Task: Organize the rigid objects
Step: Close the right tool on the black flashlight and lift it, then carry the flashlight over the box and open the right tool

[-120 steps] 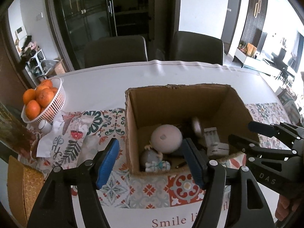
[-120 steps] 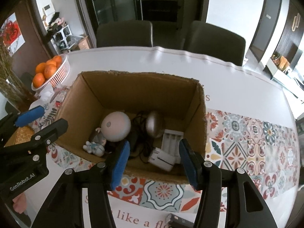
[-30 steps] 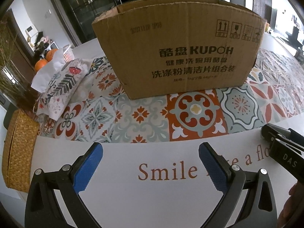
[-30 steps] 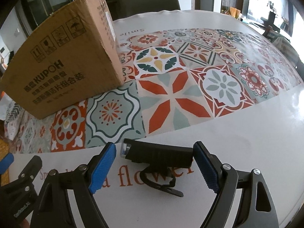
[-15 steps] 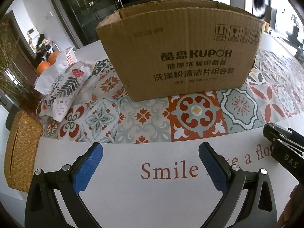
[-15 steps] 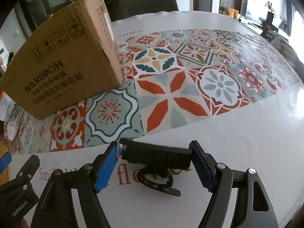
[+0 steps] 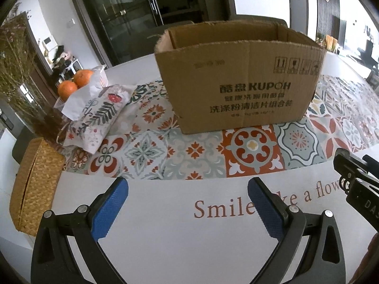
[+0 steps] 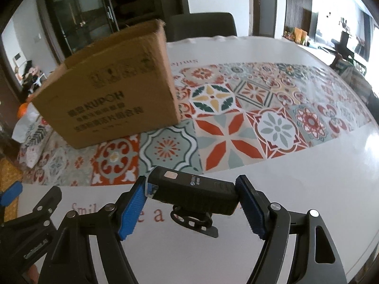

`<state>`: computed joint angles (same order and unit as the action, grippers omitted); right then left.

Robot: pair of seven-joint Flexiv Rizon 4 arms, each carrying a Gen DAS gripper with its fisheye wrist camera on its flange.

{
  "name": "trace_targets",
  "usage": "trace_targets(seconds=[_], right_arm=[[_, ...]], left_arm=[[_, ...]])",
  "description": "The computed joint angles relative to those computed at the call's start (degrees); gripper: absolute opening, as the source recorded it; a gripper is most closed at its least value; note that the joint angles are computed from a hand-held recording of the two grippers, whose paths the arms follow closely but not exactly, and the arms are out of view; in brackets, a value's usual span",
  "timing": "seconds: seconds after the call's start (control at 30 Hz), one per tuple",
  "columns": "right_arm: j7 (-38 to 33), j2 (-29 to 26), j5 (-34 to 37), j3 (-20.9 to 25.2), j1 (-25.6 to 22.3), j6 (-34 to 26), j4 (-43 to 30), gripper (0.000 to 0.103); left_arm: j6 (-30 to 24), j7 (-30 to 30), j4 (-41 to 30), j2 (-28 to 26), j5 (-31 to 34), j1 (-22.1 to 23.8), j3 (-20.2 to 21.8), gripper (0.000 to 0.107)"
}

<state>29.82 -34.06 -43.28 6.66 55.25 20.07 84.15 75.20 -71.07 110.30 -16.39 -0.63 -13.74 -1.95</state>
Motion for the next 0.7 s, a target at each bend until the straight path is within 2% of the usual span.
trace_targets(seconds=[0.33, 0.7], right_arm=[[-1.8, 0.0, -3.0, -0.8, 1.7, -2.7, -2.8, 0.076], [-6.5, -0.8, -6.3, -2.3, 2.3, -4.8, -6.8, 0.076]], left_arm=[[3.8, 4.8, 2.5, 3.0, -5.7, 2.5, -2.4, 0.103], [5.8, 8.1, 0.7, 2.6, -9.9, 3.3, -3.4, 0.103]])
